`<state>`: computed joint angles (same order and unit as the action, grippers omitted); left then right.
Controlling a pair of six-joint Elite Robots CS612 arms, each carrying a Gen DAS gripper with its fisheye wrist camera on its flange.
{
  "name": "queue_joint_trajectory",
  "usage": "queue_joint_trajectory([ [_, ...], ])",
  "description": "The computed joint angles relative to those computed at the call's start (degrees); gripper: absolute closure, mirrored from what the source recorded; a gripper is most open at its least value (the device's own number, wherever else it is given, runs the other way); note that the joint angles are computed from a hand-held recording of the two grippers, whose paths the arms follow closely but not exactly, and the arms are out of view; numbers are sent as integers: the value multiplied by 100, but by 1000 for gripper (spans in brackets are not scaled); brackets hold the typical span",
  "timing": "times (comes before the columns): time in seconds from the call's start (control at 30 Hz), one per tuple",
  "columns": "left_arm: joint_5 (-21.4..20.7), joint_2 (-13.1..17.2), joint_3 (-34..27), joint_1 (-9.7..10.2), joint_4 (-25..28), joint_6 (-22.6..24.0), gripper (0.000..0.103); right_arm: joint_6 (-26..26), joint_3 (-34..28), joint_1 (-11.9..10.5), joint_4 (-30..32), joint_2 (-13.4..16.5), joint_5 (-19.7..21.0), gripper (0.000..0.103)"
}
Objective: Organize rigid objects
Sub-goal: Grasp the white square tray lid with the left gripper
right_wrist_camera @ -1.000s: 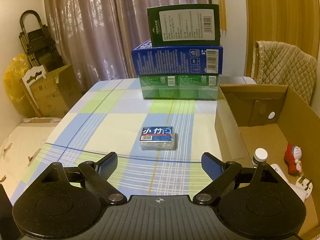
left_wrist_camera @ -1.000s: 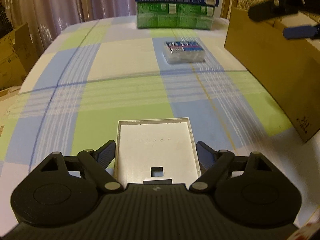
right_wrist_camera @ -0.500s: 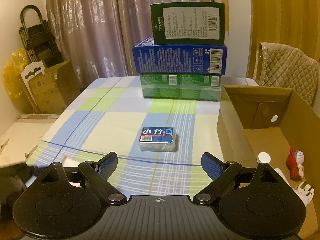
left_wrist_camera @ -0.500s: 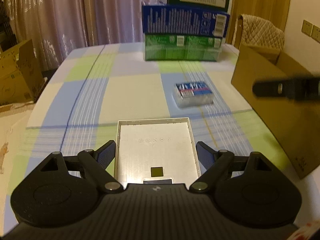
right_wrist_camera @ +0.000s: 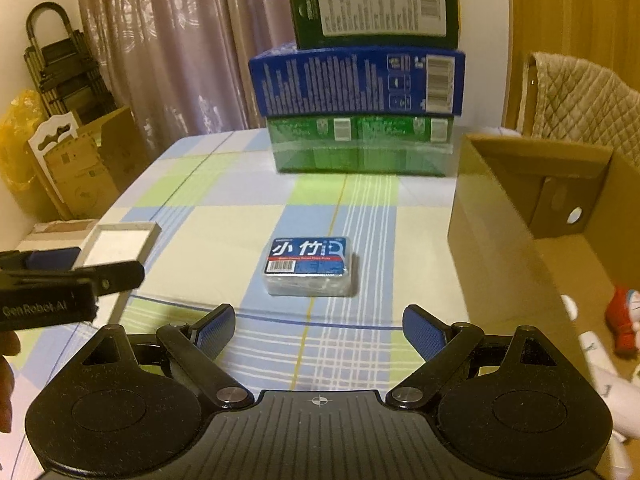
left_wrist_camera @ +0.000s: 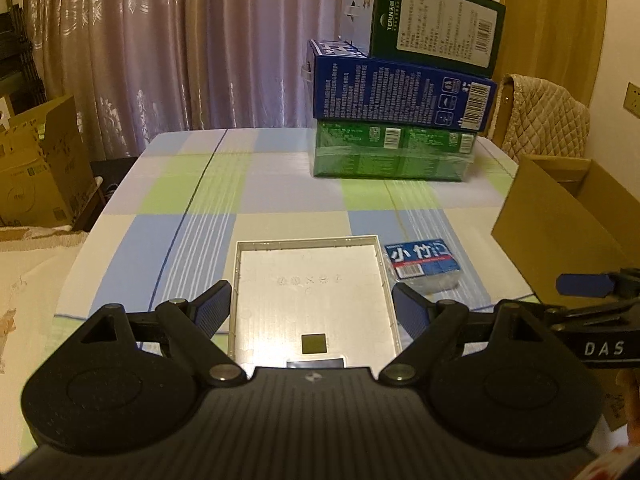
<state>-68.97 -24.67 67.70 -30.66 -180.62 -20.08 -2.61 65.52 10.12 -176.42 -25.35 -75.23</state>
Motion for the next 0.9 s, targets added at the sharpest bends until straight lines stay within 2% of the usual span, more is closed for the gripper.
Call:
queue_joint_trajectory([
  [0.23,-48,160,-307,94,139,17,20,52,-382,24,-21,271,-87,15],
  [0.57,-107,340,-604,201,298,-31,20,-209,-992,105,-82,706,-73,15],
  [0.7,-25,424,-727,230,415,37,20,-250,-1256,156,73,868,-159,15],
  [0.9,-77,445,-753,282,537,-114,20,-37,-1686,209,394,1089,-300,11],
])
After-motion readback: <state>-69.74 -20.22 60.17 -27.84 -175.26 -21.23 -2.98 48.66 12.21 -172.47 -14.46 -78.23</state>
